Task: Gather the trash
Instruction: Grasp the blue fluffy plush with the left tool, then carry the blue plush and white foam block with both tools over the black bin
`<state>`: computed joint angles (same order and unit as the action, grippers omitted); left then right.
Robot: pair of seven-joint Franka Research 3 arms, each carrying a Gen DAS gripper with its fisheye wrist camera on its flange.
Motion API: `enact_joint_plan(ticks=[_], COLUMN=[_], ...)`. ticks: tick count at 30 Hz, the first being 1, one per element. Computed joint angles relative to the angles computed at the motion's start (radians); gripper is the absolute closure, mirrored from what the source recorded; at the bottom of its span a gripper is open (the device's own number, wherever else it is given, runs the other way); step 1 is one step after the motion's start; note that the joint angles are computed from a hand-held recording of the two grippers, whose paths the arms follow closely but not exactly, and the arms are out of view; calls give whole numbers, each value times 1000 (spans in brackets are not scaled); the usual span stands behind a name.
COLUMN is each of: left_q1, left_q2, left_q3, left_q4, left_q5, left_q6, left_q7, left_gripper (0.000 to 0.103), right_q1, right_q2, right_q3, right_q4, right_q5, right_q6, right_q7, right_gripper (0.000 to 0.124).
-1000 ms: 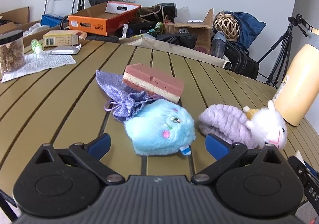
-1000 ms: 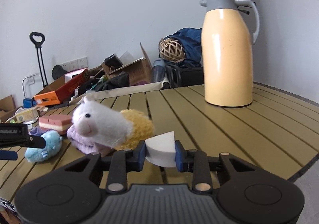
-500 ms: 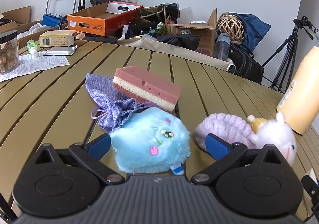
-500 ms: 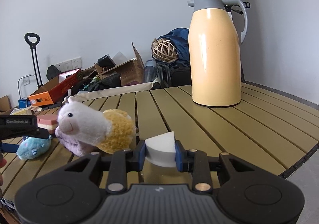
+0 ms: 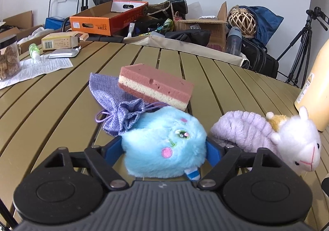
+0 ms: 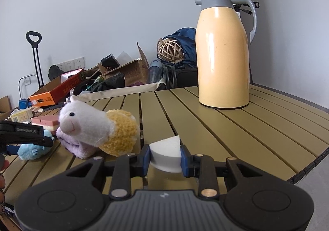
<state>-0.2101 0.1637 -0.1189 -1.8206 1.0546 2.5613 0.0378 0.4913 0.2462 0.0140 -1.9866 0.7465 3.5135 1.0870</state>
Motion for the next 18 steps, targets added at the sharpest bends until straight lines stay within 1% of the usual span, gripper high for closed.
enact_joint_plan(ticks=[2, 4, 9, 11, 14, 15, 17, 18], left_q1=[-2, -4, -1, -2, 3, 5, 11, 13], left_q2=[0, -2, -17, -30, -57, -67, -88, -101], left_q3=[0, -1, -5, -7, -12, -14, -19, -23], left_q4=[-1, -4, -19, -29, -56, -68, -90, -101], left_q5=[9, 18, 9, 26, 53, 71, 100, 112], left_q6=[-1, -2, 8, 6, 29, 42, 66, 70], left_q7=[2, -1, 11, 5, -8, -22, -49, -68], left_gripper=[25, 26, 26, 26, 26, 26, 26, 26], right_q1=[-1, -8, -28, -32, -42, -48, -95, -103], right_q2=[-1, -4, -12, -15, -19, -24, -40, -49], right_q3=[1, 5, 22, 27, 34, 39, 74, 81], right_q4=[-3, -8, -23, -29, -36, -41, -64, -76], right_q5=[-1, -10, -45, -57, -76, -86, -155, -176], right_q6=[0, 3, 12, 20, 22, 19, 9, 10], right_q7=[2, 9, 35, 43, 59, 69, 136, 158], right_gripper=[95, 95, 95, 95, 95, 95, 95, 95])
